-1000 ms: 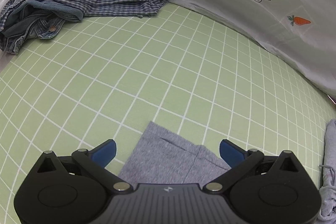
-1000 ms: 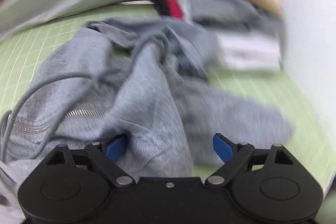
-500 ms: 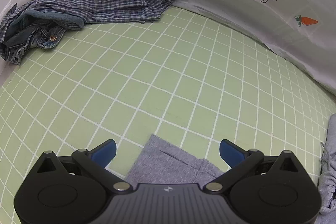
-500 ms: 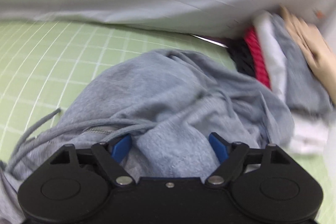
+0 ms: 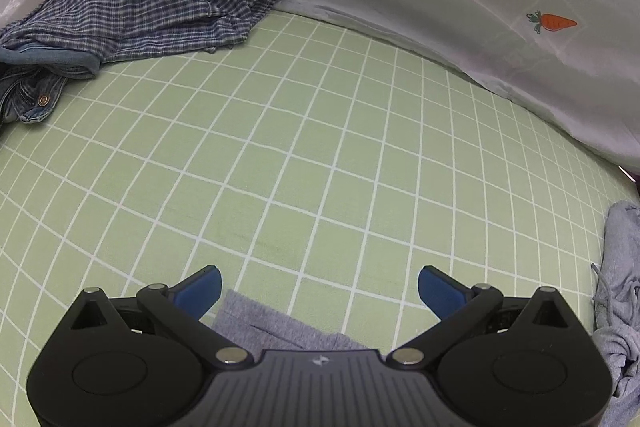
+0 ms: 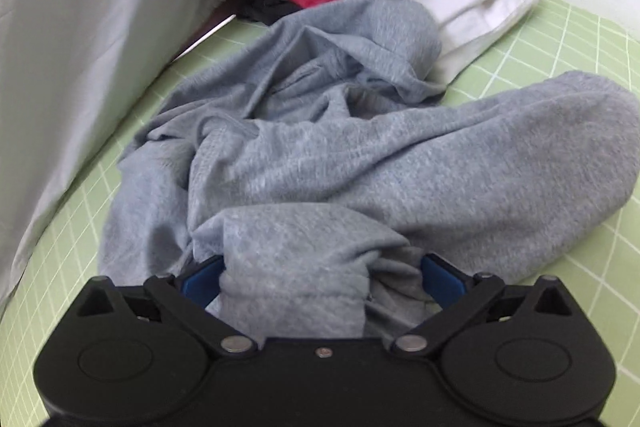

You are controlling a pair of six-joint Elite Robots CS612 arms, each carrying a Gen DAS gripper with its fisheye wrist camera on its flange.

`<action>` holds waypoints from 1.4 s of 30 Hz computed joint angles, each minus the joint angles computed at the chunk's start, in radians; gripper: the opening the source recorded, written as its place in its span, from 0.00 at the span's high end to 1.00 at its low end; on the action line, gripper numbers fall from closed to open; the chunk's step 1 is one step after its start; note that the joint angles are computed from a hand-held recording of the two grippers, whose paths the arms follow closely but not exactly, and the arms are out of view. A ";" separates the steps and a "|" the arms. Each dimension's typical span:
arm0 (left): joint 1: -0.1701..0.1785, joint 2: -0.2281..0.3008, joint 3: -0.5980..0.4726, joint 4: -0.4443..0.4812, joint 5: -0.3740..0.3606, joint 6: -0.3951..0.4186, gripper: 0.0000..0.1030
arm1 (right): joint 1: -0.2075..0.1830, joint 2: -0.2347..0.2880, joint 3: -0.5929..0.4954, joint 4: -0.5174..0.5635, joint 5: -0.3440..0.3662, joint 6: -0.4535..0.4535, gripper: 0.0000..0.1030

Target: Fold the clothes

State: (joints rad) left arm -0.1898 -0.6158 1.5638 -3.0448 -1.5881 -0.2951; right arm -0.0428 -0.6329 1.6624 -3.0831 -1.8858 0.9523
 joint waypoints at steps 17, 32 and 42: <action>0.019 0.014 -0.010 0.029 0.014 -0.065 0.00 | 0.034 0.097 -0.165 -0.079 0.399 -0.926 0.00; 0.034 -0.058 0.129 -0.124 0.023 -0.074 0.00 | 0.092 0.042 -0.036 -0.252 0.358 -0.726 0.00; 0.047 -0.112 0.249 -0.199 -0.016 -0.012 0.00 | 0.130 -0.036 0.168 -0.317 0.238 -0.483 0.00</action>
State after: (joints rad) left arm -0.1425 -0.7277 1.8124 -3.2442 -1.6044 -0.3068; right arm 0.0871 -0.6686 1.8305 -3.3996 -1.6481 0.4692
